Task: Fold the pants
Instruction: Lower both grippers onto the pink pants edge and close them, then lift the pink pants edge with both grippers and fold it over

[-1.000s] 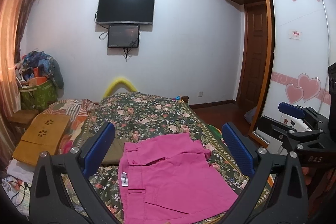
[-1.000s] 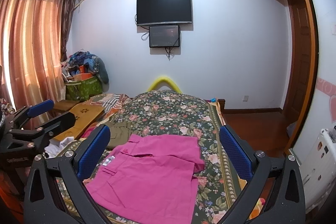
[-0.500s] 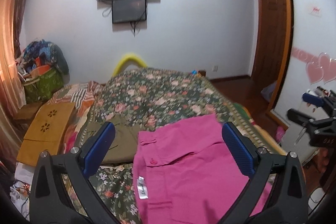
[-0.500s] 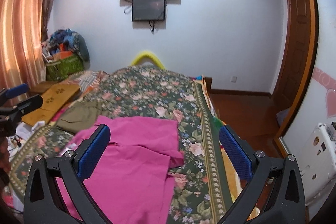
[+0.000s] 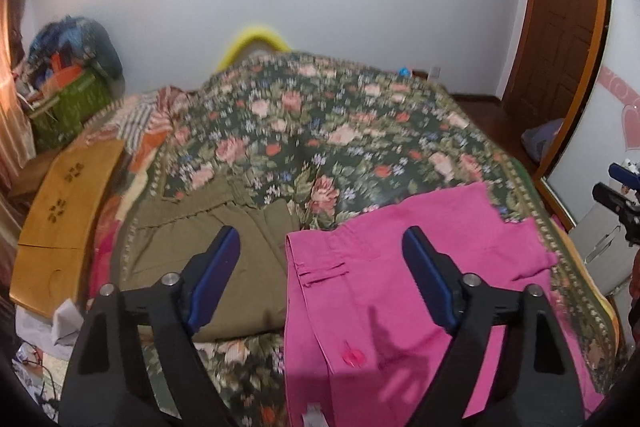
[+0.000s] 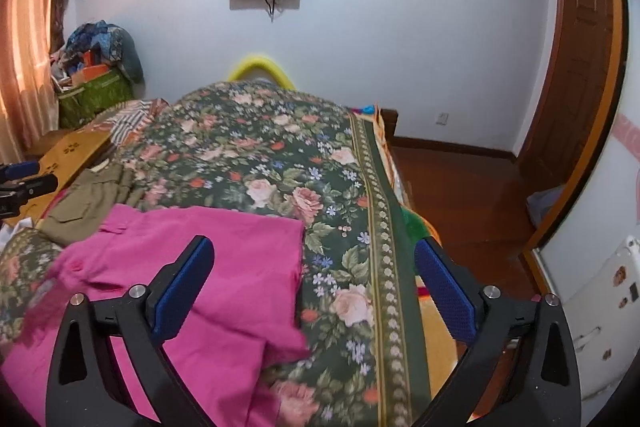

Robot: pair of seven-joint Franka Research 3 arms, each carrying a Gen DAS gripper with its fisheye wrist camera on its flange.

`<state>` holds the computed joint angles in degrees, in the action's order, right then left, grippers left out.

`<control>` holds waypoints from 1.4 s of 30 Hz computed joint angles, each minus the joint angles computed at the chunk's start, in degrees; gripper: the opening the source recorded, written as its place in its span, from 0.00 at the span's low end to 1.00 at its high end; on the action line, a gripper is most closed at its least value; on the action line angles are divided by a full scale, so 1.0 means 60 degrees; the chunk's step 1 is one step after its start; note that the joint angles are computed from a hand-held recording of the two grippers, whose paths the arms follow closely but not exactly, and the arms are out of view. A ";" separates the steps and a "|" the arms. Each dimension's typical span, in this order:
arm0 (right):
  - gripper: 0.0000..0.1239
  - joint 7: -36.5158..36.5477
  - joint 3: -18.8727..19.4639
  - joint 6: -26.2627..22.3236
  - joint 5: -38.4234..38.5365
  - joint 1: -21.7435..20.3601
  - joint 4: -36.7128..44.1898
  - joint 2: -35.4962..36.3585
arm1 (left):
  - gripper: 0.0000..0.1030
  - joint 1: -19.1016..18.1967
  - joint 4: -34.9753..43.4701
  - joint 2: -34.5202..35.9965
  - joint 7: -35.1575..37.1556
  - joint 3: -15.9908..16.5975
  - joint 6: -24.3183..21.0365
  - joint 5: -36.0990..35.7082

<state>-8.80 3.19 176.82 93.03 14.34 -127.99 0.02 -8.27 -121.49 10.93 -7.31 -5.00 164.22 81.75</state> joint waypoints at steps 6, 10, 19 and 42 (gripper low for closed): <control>0.65 0.3467 -0.0010 -0.0491 -0.3876 -0.0255 0.1010 0.1642 | 0.56 0.0443 0.1042 0.1651 0.2114 0.0258 0.0968 -0.1940; 0.62 0.5278 -0.0176 -0.1048 -0.6021 -0.0335 0.1711 0.2569 | 0.53 0.0681 0.1396 0.2343 0.3821 0.0091 0.1034 -0.3560; 0.61 0.7233 0.0076 -0.2228 -0.8376 -0.0853 0.3167 0.4010 | 0.40 0.1244 0.1903 0.3329 0.6545 -0.0416 0.1052 -0.6394; 0.05 0.8266 0.0960 -0.3708 -0.9741 -0.1633 0.4765 0.5275 | 0.12 0.0404 0.1720 0.3403 0.9443 0.0297 0.1710 -0.9642</control>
